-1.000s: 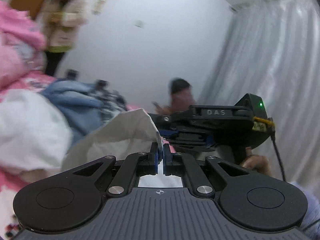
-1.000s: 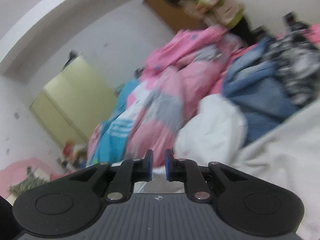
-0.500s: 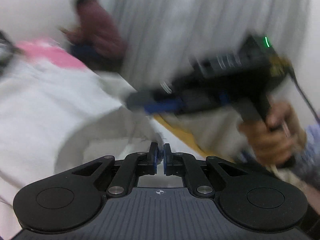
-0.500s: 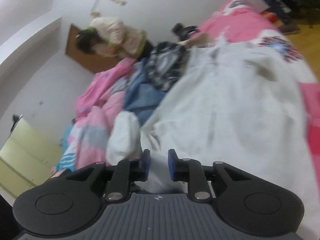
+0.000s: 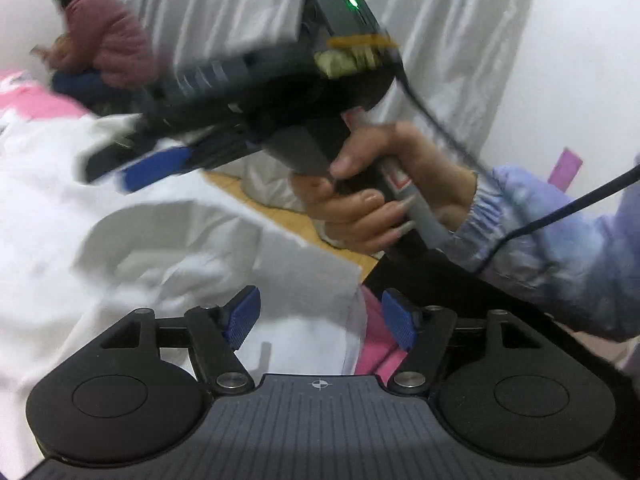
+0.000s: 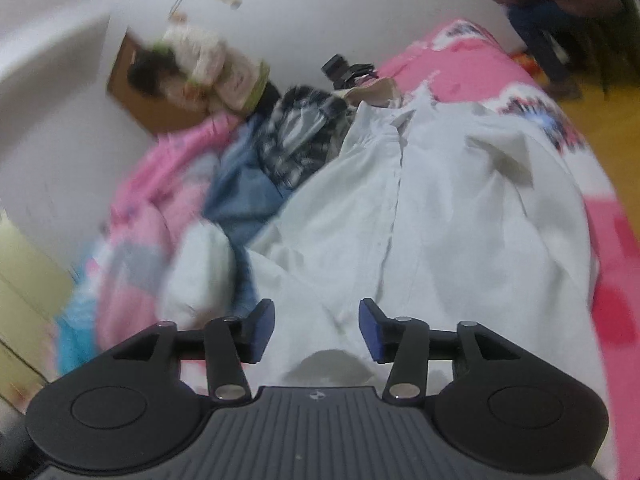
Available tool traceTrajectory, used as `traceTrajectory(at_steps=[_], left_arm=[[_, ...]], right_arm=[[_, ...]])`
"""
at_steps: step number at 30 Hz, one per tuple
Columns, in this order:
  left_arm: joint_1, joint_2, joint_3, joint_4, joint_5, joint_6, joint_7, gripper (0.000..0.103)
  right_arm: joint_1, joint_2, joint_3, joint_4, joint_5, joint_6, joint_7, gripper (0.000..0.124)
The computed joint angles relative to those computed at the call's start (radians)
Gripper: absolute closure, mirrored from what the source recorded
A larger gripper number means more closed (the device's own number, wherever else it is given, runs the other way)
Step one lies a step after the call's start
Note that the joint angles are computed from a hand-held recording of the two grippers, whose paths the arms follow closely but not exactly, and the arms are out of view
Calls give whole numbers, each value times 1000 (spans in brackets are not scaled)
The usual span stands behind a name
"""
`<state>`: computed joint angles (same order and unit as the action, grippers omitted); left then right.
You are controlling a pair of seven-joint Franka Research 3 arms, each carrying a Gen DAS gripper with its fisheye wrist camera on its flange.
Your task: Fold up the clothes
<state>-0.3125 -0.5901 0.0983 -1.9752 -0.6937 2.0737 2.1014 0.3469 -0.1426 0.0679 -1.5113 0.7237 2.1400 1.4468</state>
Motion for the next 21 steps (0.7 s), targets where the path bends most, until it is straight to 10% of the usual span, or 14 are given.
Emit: traceTrajectory(at_steps=[7, 13, 17, 21], left_arm=[[114, -38, -66, -59, 249, 107, -92, 36], [-48, 43, 8, -78, 99, 257, 48, 36], [-124, 149, 60, 37, 14, 13, 209, 36], [-62, 130, -4, 10, 39, 28, 208, 36]], right_arm=[[-11, -53, 1, -46, -111, -54, -16, 74], [-42, -161, -27, -153, -111, -29, 69, 74], [-60, -214, -54, -204, -80, 2, 130, 72], [-43, -193, -63, -170, -58, 6, 82, 71]])
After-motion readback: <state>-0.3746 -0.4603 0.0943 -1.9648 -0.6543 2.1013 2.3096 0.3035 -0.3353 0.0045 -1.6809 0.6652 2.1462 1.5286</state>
